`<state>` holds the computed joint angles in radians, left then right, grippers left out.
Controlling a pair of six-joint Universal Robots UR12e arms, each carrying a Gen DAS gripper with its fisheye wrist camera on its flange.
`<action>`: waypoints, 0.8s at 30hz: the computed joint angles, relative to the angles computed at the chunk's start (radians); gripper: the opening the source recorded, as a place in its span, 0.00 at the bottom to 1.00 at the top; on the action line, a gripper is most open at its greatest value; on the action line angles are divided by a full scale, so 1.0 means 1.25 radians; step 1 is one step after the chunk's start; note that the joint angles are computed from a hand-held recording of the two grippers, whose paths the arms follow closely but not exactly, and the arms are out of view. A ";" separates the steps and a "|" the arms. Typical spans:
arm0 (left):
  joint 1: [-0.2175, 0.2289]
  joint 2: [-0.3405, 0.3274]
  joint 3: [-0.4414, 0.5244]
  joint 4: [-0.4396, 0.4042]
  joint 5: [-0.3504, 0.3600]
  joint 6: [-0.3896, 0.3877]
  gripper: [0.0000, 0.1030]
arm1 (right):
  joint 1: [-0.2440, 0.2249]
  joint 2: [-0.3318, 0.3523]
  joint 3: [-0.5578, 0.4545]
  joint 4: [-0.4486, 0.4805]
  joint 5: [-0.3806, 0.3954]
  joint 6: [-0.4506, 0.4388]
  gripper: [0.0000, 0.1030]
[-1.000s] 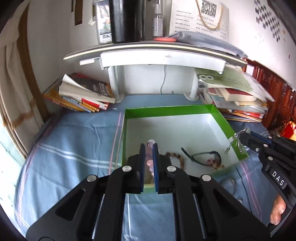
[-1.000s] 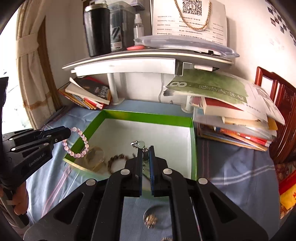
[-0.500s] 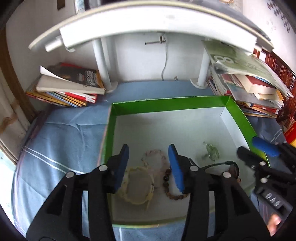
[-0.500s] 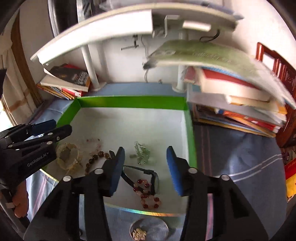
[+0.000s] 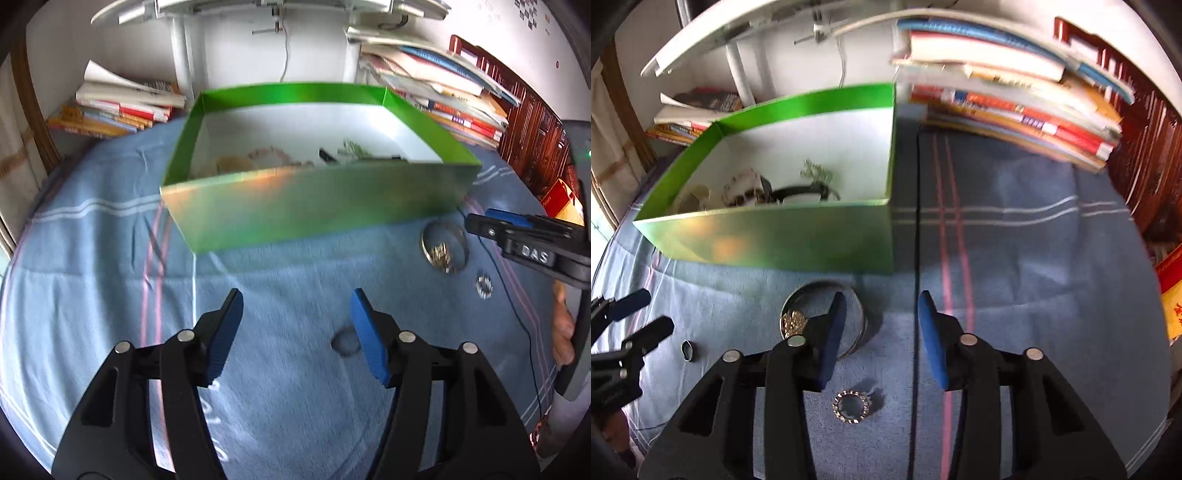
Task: Organize jewelry
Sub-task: 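Grasp the silver bangle rim with the right gripper and lift it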
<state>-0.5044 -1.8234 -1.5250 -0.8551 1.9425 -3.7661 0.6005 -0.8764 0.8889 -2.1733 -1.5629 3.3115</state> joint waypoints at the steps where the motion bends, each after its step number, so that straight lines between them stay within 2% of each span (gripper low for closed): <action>1: 0.000 0.002 -0.007 0.000 -0.011 -0.004 0.59 | 0.002 0.005 -0.006 0.010 0.001 -0.005 0.32; 2: 0.001 0.005 -0.013 -0.003 -0.018 -0.009 0.59 | 0.004 0.011 -0.015 0.023 0.000 -0.013 0.24; 5: 0.000 0.008 -0.023 -0.005 -0.030 -0.017 0.59 | 0.011 0.018 -0.020 0.019 -0.011 -0.033 0.10; 7: 0.000 0.005 -0.022 -0.002 -0.038 -0.016 0.59 | 0.013 0.013 -0.009 0.006 0.003 -0.051 0.07; 15: -0.009 -0.014 -0.002 0.000 -0.037 0.009 0.60 | 0.020 -0.004 0.023 -0.034 0.088 -0.135 0.05; 21: -0.007 -0.015 0.000 0.000 -0.038 -0.001 0.62 | 0.018 -0.009 0.027 -0.057 0.107 -0.122 0.05; 24: -0.006 -0.014 -0.002 0.002 -0.039 0.001 0.63 | 0.009 -0.013 0.027 -0.066 0.116 -0.085 0.05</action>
<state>-0.5116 -1.8407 -1.5278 -0.8531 1.8934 -3.7651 0.6123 -0.8923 0.9230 -2.2562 -1.4183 3.2048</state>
